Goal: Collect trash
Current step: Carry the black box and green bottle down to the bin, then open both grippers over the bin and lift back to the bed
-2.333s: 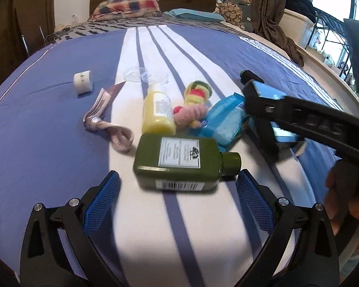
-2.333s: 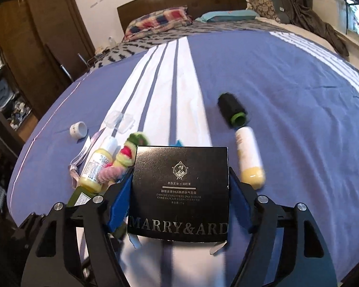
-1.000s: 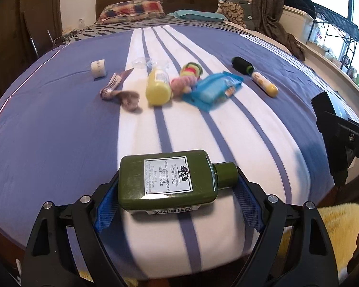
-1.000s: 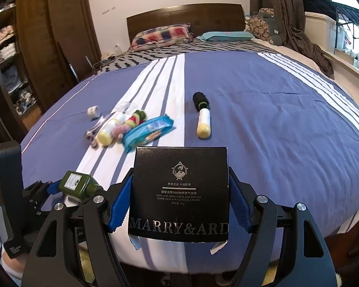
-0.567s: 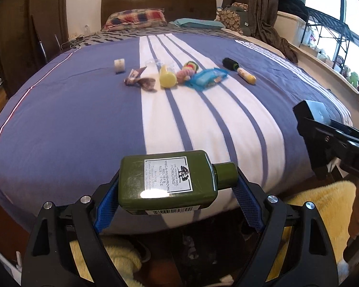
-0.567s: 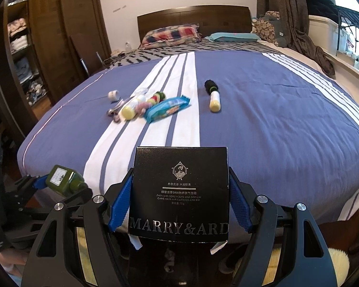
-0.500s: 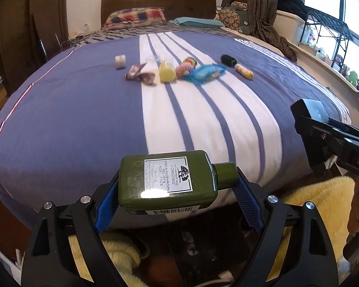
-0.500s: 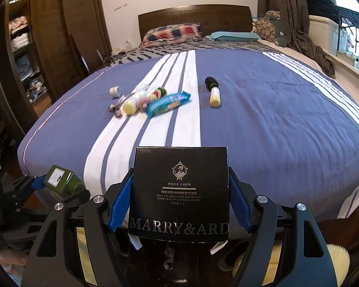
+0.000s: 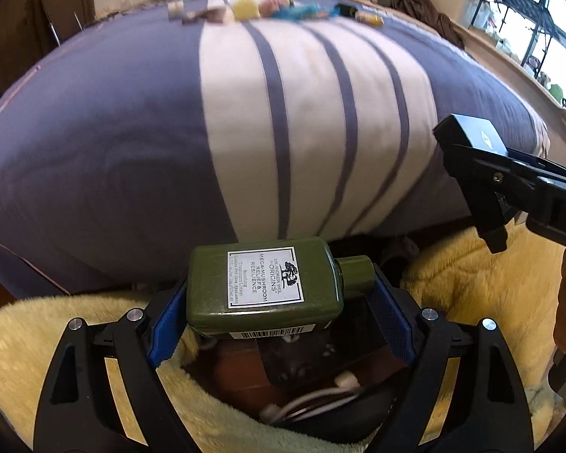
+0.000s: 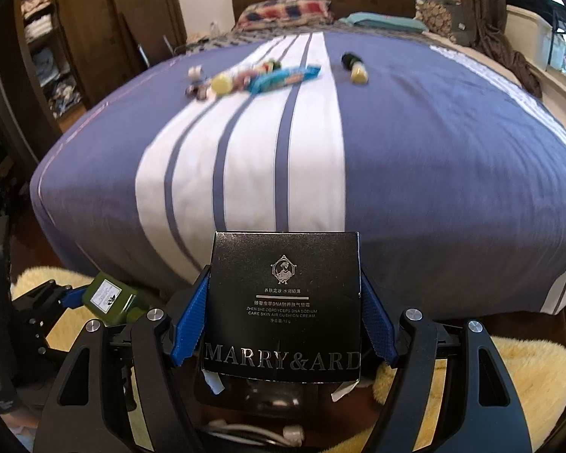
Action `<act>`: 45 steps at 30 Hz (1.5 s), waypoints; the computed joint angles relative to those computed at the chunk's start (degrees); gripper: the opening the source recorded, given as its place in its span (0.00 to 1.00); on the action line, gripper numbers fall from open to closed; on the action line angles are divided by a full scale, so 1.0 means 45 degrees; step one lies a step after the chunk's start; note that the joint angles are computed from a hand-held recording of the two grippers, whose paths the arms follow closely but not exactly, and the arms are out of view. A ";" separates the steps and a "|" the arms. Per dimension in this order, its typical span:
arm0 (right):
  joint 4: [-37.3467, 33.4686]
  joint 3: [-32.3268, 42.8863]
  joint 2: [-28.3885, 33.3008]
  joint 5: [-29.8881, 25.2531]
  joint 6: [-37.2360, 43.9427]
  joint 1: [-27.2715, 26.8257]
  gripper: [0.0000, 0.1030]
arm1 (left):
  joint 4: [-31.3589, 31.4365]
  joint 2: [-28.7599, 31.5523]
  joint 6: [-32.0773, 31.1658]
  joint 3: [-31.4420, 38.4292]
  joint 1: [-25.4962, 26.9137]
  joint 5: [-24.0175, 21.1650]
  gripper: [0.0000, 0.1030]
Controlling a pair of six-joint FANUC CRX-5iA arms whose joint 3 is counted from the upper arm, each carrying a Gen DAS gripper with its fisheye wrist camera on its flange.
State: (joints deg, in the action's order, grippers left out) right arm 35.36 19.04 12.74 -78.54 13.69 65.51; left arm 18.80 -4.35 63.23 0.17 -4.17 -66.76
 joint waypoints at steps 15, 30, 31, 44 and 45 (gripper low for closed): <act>-0.3215 -0.0360 0.0103 0.0643 0.0589 -0.0595 0.71 | 0.0019 0.1118 0.0191 -0.0140 -0.0203 -0.1319 0.80; -0.5592 0.0083 0.0742 0.1034 0.1435 -0.1691 0.72 | -0.0108 0.2380 0.0378 0.0259 -0.0361 -0.2343 0.80; -0.5691 0.0107 0.0763 0.1080 0.1530 -0.1779 0.72 | -0.0108 0.2422 0.0375 0.0249 -0.0351 -0.2332 0.80; -0.5333 -0.0084 0.0605 0.1175 0.1092 -0.1724 0.81 | 0.0016 0.2315 0.0374 0.0163 -0.0200 -0.2237 0.92; -0.5234 -0.0108 0.0573 0.1154 0.1024 -0.1688 0.81 | 0.0018 0.2228 0.0373 0.0132 -0.0182 -0.2171 0.92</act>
